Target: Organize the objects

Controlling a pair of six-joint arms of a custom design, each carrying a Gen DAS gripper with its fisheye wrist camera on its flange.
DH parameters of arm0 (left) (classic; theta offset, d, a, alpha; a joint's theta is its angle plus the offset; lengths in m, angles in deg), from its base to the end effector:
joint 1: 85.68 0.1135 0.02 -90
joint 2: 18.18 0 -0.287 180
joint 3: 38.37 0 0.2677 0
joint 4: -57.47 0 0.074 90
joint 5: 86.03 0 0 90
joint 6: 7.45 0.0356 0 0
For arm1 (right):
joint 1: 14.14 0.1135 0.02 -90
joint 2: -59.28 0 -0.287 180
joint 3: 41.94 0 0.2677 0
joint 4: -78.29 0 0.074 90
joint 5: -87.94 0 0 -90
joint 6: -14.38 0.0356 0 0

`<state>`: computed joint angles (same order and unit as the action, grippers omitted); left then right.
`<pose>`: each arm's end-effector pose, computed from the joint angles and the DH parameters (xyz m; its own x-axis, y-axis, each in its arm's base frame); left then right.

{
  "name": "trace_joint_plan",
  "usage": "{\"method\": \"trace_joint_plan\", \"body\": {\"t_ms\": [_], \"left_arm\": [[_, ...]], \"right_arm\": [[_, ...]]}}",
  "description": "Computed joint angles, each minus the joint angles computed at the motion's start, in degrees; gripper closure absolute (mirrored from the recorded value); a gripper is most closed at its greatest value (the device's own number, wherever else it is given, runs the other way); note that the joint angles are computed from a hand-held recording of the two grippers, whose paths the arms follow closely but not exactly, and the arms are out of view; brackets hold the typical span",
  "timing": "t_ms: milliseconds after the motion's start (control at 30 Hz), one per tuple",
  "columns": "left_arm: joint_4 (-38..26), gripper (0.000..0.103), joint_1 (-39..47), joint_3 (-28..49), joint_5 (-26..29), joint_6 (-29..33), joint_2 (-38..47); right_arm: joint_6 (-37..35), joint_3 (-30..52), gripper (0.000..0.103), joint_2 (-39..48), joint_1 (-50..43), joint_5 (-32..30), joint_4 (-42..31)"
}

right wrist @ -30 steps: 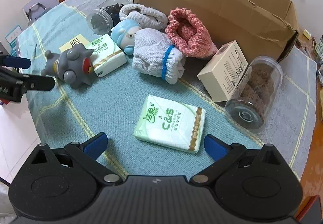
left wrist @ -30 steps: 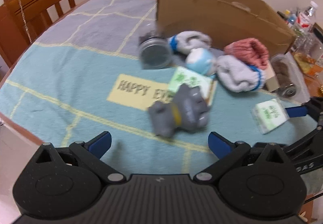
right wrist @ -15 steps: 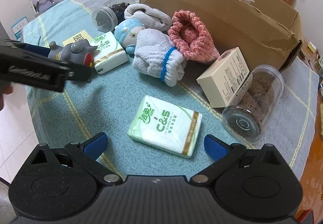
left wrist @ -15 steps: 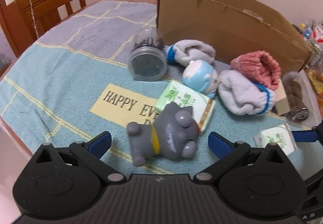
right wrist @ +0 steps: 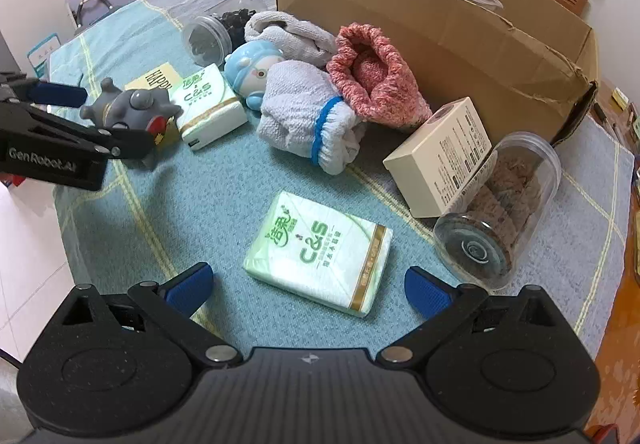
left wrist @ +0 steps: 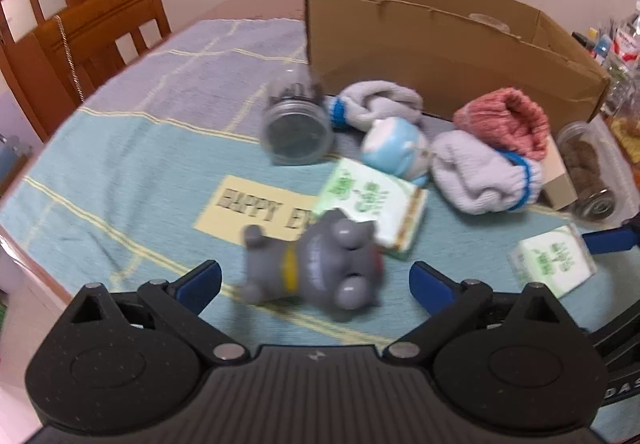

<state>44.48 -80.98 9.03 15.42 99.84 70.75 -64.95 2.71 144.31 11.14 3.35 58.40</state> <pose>0.2779 0.0158 0.1343 -0.7646 0.2294 -0.6022 0.2742 0.9615 0.0182 0.2305 0.1051 0.1310 -0.8425 -0.1940 -0.5025 -0.2309 0.9729 0.0114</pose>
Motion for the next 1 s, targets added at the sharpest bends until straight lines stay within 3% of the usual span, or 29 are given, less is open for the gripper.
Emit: {"method": "trace_joint_plan", "body": {"t_ms": [167, 400, 667, 1000], "left_arm": [[0.7, 0.008, -1.7, -0.3, -0.9, -1.6, -0.2], [-0.1, 0.010, -2.4, 1.1, -1.7, -2.7, 1.3], [0.4, 0.031, -2.5, 1.1, -3.9, -1.0, 1.9], [-8.7, 0.032, 0.5, 6.6, 0.8, 4.4, 3.0]], "right_arm": [[2.1, 0.7, 0.001, -0.1, -0.7, -1.8, -0.6], [4.8, 2.5, 0.013, 0.9, 0.5, 0.0, -1.3], [5.9, 4.7, 0.030, 3.2, 2.0, 4.3, -2.1], [4.8, 5.0, 0.032, 1.3, 0.0, 2.3, -4.5]]}}
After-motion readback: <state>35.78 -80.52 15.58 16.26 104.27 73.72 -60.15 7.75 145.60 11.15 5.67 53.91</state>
